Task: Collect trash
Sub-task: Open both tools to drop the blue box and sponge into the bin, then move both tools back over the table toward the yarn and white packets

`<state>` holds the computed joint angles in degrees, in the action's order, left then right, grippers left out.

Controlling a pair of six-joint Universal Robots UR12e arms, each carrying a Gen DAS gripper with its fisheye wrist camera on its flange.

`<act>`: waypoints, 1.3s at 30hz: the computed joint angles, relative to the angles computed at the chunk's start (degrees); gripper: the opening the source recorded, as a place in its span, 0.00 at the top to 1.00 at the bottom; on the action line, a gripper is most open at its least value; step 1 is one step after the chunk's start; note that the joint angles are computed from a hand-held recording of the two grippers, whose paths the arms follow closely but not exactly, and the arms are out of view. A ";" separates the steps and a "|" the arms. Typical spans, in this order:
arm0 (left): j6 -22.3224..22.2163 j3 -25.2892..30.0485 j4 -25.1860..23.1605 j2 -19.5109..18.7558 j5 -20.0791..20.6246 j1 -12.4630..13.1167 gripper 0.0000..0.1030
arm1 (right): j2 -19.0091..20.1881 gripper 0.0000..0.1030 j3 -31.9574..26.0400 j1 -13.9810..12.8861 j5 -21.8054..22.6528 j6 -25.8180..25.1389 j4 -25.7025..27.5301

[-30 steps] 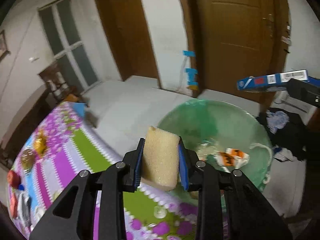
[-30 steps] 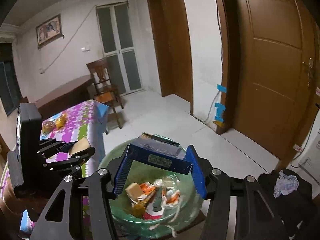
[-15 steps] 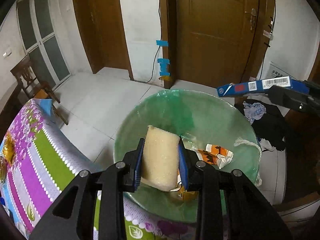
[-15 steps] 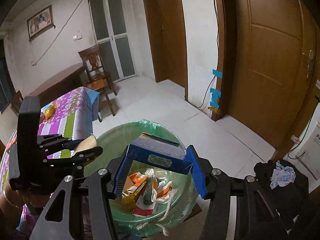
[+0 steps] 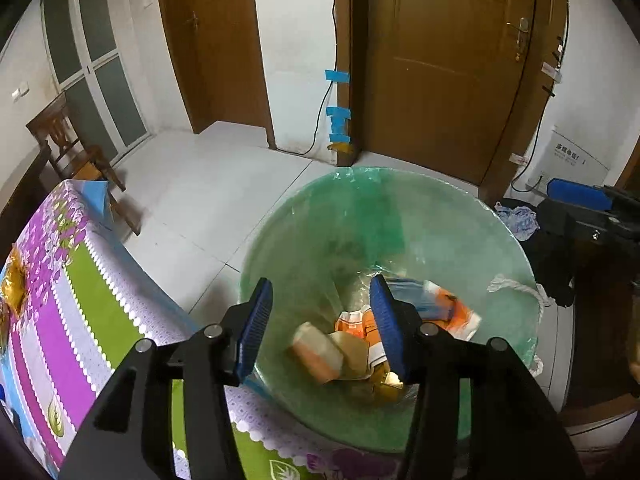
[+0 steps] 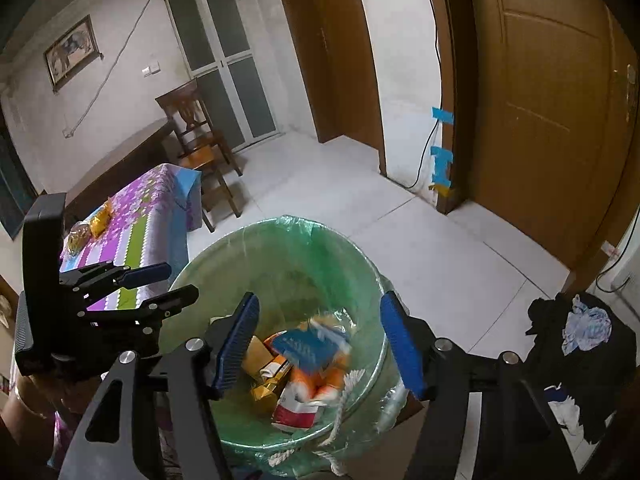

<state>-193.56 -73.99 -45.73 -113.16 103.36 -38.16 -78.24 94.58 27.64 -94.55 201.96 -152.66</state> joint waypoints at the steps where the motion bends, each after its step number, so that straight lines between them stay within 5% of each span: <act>1: -0.04 0.07 -0.06 -0.03 0.04 -0.04 0.53 | 0.13 0.38 -0.08 0.02 0.00 0.07 0.06; 11: -0.55 -0.15 -0.50 0.18 1.47 -0.60 0.53 | 0.38 0.38 -0.21 0.41 -0.69 0.50 -0.12; 22: -3.39 -3.55 1.40 2.28 7.77 -1.53 0.53 | 1.19 0.38 -0.57 1.82 -1.13 1.19 -1.85; 32: -7.80 -9.02 5.64 7.12 10.51 -1.36 0.50 | 3.01 0.37 -1.30 5.72 -6.58 0.86 -8.58; 39: -10.42 -13.90 7.41 12.03 12.94 -0.36 0.46 | 4.52 0.37 -2.82 7.22 -4.28 2.28 -9.03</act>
